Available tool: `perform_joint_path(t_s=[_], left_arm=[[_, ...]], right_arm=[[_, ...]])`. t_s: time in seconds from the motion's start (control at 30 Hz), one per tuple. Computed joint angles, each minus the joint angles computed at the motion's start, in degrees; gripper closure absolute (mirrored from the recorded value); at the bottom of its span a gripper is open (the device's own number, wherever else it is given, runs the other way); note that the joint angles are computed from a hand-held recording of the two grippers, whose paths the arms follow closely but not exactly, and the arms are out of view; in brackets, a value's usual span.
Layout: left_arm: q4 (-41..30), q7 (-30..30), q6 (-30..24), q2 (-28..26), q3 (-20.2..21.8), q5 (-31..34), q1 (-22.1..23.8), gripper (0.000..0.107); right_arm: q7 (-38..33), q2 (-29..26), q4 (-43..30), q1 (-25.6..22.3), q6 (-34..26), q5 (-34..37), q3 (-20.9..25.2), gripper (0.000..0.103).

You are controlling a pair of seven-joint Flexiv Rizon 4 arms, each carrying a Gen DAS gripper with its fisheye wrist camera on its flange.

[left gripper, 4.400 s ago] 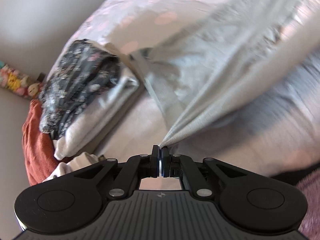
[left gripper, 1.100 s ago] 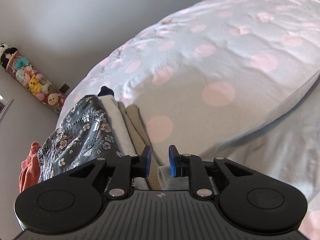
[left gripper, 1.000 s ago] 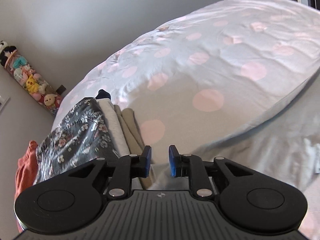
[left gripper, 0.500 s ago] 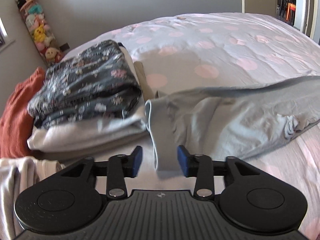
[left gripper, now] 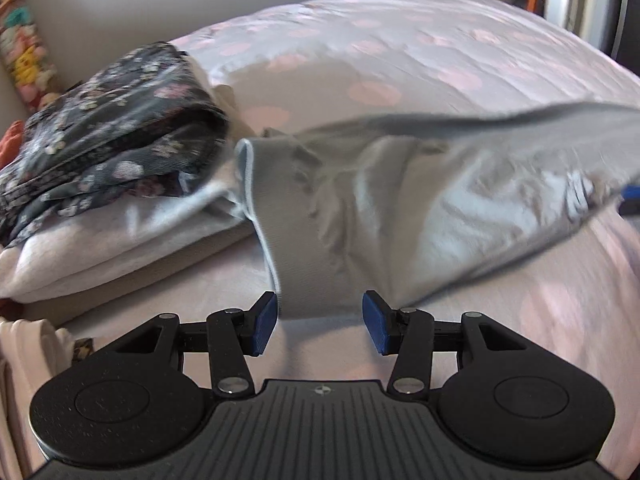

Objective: Fold clothes
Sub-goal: 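Open both grippers and grasp the folded garment edge with the right gripper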

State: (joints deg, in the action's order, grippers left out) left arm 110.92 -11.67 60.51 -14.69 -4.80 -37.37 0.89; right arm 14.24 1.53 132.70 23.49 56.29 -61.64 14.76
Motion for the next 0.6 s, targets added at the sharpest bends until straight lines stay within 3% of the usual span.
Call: perform_joint_path(t_s=[0.13,0.3,0.33,0.37,0.5,0.57,0.6], left_arm=[[0.64,5.63,0.01,-0.27,-0.68,-1.29,0.72,0.061],[-1.10,6.78,-1.62,-1.50,-1.62,-6.07,1.45,0.061],[-1.42,7.01,-1.75,-1.72,-1.87,-7.39,1.54,0.061],[-1.70,7.40,-1.80,-1.87,-2.18,-8.89,1.62,0.061],[-2.85,9.92,-1.07,-2.04,-3.22,-14.02,0.91,0.061],[-4.03,8.76,-0.28,-2.74,-2.84,-13.10,-0.06,0.061],[-4.72,7.51,0.19,-3.21,-2.57,-11.90,-0.53,0.066]], right_arm=[[-0.08,-3.83,-2.66,-0.58,1.68,-7.38,-2.21,0.065],[-0.27,-7.20,-4.98,-1.76,6.88,-13.70,-4.65,0.067],[-0.86,-7.64,-5.22,-1.81,7.45,-13.71,-4.78,0.071],[-1.67,-7.74,-5.26,-1.59,7.09,-12.66,-4.56,0.089],[-3.45,-7.11,-4.45,-0.75,6.23,-10.37,-3.89,0.093],[-2.80,-6.88,-4.05,-0.52,6.07,-10.01,-3.80,0.093],[-2.50,-6.76,-3.86,-0.43,5.98,-9.79,-3.73,0.093]])
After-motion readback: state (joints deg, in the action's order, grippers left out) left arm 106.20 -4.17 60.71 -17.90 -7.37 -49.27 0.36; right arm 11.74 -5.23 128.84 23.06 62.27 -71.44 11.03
